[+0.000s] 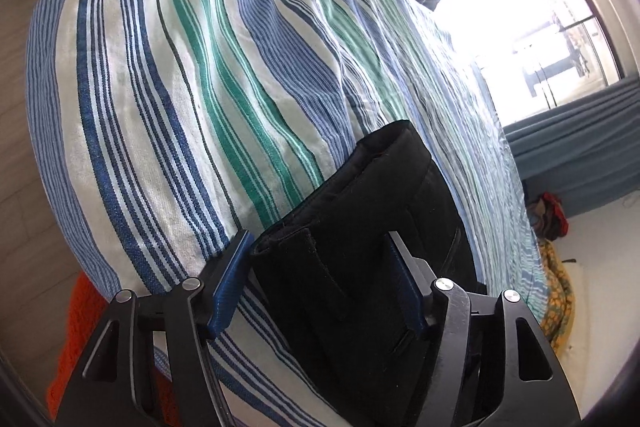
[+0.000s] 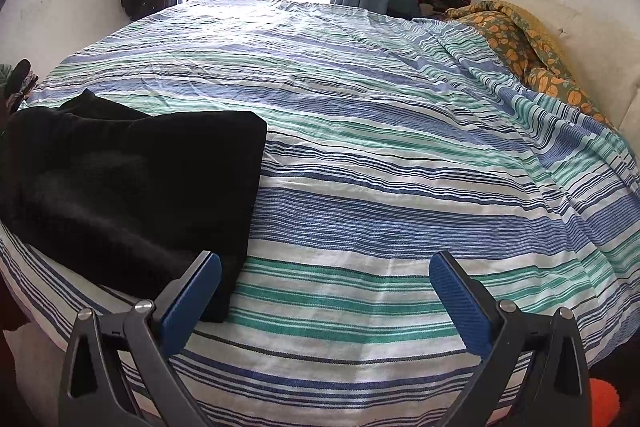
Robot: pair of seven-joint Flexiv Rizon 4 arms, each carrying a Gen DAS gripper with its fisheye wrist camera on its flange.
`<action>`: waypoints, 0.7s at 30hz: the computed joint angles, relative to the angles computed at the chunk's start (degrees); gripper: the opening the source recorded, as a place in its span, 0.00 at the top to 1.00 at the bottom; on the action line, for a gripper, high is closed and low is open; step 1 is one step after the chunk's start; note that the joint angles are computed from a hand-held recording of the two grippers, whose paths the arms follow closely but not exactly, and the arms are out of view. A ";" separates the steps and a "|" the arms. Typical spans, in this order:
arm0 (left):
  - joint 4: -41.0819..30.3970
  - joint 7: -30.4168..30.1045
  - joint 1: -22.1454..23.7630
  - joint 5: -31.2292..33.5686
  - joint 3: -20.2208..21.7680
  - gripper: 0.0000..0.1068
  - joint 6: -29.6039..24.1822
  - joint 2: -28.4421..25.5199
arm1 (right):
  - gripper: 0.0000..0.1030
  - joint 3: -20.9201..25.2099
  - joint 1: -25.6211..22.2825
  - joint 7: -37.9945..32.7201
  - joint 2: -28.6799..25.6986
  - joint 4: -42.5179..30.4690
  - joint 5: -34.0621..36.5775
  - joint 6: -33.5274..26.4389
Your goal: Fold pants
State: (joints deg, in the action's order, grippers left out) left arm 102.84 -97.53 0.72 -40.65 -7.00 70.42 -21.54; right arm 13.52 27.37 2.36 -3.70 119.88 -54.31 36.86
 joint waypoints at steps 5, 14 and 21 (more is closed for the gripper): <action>1.27 4.41 0.83 -3.16 -2.24 0.75 2.90 0.60 | 0.00 -0.06 -0.17 0.19 -0.07 0.00 0.87 0.01; -4.15 13.89 -3.86 0.84 -2.46 0.81 0.92 7.12 | 0.00 -0.38 -0.75 1.86 0.37 0.38 -0.86 1.99; -15.62 22.38 -14.10 11.11 -5.52 0.81 -6.61 4.87 | 0.00 -0.55 -1.92 4.92 1.46 1.41 -1.44 3.59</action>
State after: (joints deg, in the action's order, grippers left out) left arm 87.22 -75.15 -13.38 -29.54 -12.52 63.81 -16.68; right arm 12.97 25.45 7.28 -2.24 121.29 -55.75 40.45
